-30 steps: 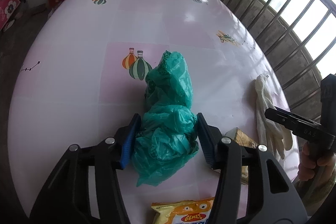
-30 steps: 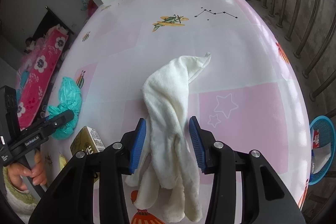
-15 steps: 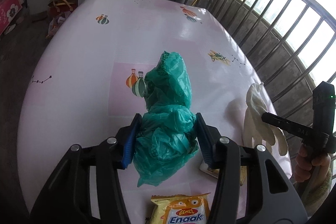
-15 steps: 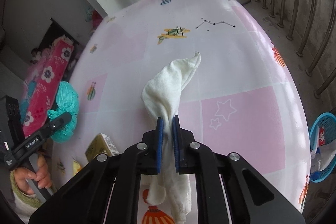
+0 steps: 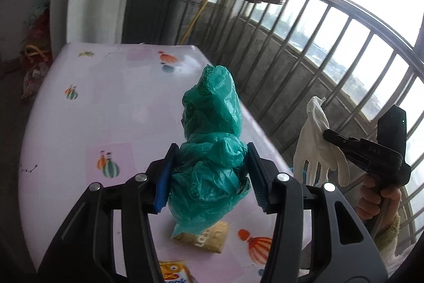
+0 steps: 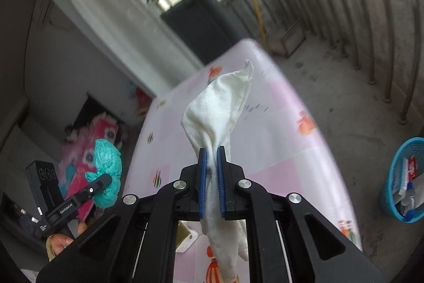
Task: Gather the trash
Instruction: 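Carry the teal bag and white glove over the blue wastebasket, then open both grippers to drop the bag and glove into the wastebasket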
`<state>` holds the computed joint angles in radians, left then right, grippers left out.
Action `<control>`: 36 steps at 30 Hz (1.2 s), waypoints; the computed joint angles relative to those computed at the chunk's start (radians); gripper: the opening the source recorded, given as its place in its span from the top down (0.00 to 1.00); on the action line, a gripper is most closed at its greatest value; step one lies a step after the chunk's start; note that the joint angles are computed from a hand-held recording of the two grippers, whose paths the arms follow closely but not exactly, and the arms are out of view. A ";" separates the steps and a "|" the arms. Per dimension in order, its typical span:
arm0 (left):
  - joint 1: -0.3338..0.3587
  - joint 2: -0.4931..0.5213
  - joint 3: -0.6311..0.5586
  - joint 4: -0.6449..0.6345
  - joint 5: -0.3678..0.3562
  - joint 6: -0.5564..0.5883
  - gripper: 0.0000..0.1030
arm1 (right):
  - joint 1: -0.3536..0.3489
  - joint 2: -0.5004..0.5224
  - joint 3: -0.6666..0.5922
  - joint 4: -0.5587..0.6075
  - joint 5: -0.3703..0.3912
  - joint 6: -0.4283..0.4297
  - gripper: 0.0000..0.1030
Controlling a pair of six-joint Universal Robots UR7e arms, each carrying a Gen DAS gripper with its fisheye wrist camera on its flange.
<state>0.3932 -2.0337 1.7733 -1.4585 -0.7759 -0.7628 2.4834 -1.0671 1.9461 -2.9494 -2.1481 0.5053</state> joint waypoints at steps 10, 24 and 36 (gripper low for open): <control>0.109 0.374 -0.026 -0.399 -0.423 0.371 0.53 | 0.059 -0.312 0.268 0.015 -0.451 0.353 0.92; 0.154 0.868 -0.040 -0.639 -0.703 0.438 0.53 | -0.254 -0.632 0.534 0.070 -0.426 0.452 0.92; 0.175 1.141 -0.196 -0.586 -0.684 0.457 0.32 | -0.810 -0.666 0.665 -0.243 -0.068 0.225 0.61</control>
